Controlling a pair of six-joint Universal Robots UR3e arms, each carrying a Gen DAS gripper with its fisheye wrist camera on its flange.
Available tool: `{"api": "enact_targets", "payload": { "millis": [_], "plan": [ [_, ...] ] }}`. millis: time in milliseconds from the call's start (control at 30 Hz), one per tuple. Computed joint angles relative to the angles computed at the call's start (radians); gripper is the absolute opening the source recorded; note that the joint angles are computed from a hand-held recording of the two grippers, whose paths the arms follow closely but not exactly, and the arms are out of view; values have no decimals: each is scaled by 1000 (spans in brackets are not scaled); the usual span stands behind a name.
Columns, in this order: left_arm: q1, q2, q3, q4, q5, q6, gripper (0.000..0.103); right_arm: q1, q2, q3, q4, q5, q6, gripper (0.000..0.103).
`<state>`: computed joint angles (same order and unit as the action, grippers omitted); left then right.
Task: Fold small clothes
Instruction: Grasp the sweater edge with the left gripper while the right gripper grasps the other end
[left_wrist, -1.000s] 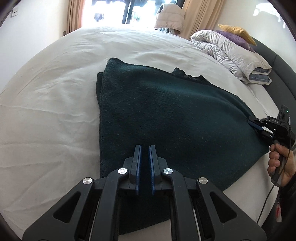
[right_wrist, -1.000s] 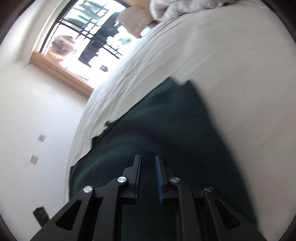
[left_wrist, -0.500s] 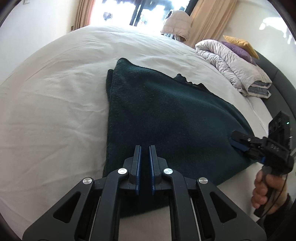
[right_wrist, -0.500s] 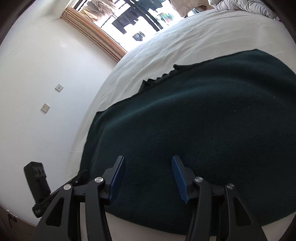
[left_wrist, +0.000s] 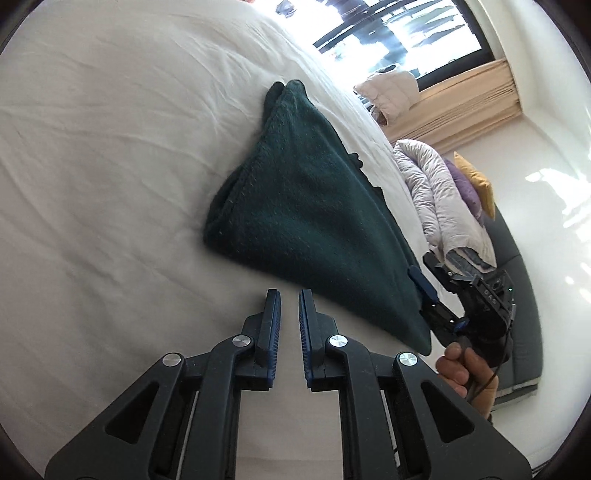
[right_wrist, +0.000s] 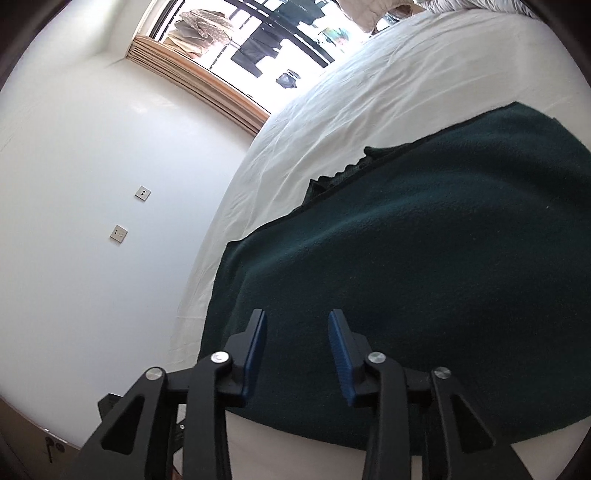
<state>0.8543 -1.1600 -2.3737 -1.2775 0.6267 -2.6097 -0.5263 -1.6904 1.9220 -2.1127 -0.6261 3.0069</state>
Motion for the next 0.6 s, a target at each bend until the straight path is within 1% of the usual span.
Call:
{"api": "enact_targets", "payload": {
  "millis": [67,133,267,300,367,433,500,567,600],
  "plan": [
    [-5,-15,-14,25,-17,-20,10,4,11,-9,14,3,-3,30],
    [-5,-57,-29,94,-43,-68,10,22,59,-54,26,1,28,30],
    [-18,-185,-20,211,-99,-159,10,41,95,-94,32,-8,46,30],
    [-26,-218,-18,259,-114,-181,10,67,143,-142,21,-23,66,30],
    [-55,-298,-8,391,-130,-248,10,76,164,-170,12,-40,88,30],
    [-64,-355,5,451,-156,-276,10,75,172,-174,7,-34,93,30],
    [-66,-387,18,457,-171,-278,10,77,185,-185,3,-35,97,30],
    [-65,-405,45,413,-179,-232,10,82,194,-199,29,-54,79,30],
    [-58,-411,62,362,-188,-190,10,78,198,-196,43,-69,74,30]
  ]
}}
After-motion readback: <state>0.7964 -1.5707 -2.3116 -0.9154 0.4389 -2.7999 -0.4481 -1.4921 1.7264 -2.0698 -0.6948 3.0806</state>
